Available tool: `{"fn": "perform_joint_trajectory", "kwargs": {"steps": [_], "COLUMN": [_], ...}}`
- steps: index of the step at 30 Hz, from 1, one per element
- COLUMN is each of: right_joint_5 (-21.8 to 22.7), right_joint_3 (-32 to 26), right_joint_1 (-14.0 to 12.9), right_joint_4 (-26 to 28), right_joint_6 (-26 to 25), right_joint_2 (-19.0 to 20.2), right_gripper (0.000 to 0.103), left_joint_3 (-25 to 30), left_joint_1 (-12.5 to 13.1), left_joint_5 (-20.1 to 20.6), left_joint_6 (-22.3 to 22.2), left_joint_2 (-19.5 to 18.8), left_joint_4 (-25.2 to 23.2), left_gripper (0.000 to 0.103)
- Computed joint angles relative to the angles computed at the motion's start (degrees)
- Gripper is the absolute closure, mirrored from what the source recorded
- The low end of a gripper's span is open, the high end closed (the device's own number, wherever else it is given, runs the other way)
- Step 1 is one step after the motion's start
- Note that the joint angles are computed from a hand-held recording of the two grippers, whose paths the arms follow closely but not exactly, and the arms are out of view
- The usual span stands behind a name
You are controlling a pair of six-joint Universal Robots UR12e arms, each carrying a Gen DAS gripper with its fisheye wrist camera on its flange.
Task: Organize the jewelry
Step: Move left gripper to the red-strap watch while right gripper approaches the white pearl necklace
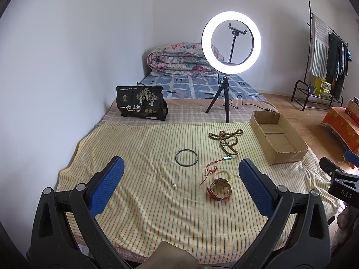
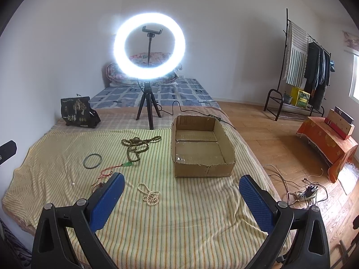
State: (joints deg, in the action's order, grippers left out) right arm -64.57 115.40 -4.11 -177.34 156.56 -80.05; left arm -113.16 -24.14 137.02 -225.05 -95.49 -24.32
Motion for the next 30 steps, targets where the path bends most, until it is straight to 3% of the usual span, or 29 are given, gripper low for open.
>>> {"fn": "perform_joint_trajectory", "kwargs": {"steps": [10,18,23,30], "right_joint_5": [1.3,0.3,-0.2,-1.1], "right_joint_3": [-3.4,-6.8,-8.6,-11.2], "right_joint_1": [0.4,1.6,2.5,3.8], "right_joint_4": [8.2,15.1,19.7,26.4], "right_joint_6": [-4.6,-9.9,-12.9,-18.9], "right_joint_2": [2.8,5.8,7.3,9.5], "right_gripper": [0.0,0.001,0.004,0.01], "left_joint_3": [-1.2,-2.7,-2.1,-1.2], "left_joint_1": [3.3,7.1,8.9,12.6], "left_joint_5": [-5.1,-16.0,-23.1,-37.0], "left_joint_6": [2.9,6.8,9.6,9.9], "left_joint_2": [0.2,-0.4,-1.9,-4.0], "left_joint_4": [-0.8,1.5,1.2,0.0], "left_gripper": [0.0,0.0,0.014,0.044]}}
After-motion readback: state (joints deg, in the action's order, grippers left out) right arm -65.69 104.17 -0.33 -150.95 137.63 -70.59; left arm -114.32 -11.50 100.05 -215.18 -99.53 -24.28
